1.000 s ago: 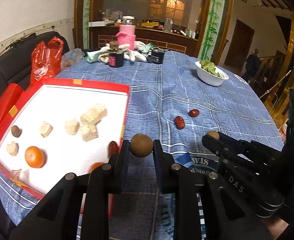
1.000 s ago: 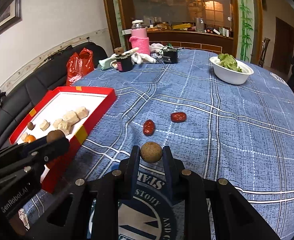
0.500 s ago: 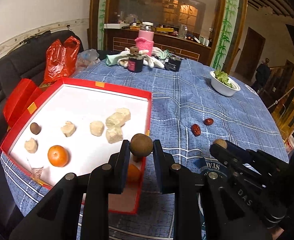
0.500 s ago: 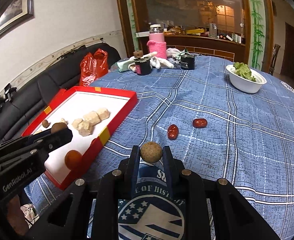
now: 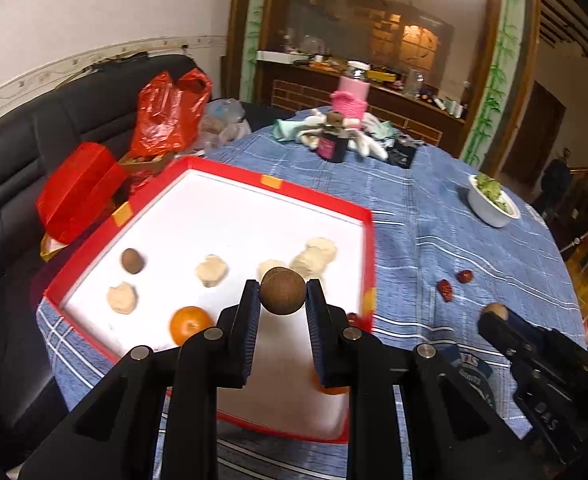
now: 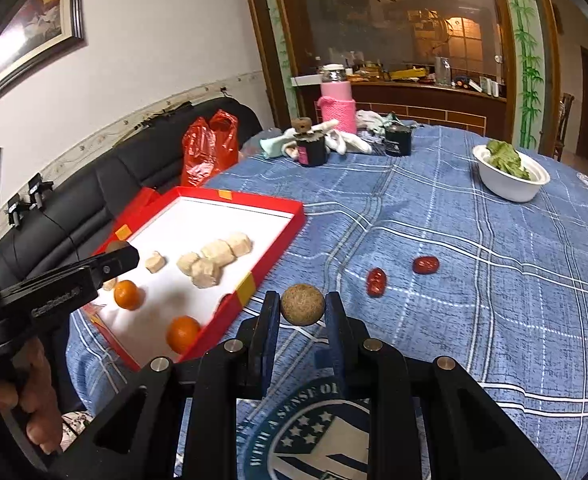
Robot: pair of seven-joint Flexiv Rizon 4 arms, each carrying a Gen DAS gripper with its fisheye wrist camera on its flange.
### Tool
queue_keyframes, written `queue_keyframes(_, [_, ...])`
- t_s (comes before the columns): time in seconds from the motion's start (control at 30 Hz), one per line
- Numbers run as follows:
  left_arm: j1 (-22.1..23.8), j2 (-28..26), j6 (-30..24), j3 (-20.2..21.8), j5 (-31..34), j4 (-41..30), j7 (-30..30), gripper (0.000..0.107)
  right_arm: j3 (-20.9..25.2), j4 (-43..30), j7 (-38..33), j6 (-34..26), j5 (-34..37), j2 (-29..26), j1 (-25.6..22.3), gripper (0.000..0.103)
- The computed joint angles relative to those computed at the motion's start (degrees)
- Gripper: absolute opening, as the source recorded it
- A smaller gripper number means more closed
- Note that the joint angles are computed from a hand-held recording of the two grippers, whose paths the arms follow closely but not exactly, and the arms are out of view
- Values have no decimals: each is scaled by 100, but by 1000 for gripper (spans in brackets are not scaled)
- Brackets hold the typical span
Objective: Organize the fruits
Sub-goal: 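Carry both held brown fruits over the red-rimmed box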
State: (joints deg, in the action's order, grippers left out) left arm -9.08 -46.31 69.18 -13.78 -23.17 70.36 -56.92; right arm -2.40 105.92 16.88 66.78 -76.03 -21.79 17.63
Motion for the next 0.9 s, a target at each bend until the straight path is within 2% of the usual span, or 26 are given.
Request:
queue_keyframes(0.13, [-173,-145,-197,390,208,-330,-410,21,-6,-162,-101,100,-16,-79,25,23])
queue_keyframes(0.27, [-194,-231,-275,531,383,-512,-658,21,-37,-414,-365,181,97,-234,101,23])
queue_keyframes(0.9, [-144,-553,-542,701,746,-1071,-1164,21,-368,-933,-908,654,655,-711,442,23])
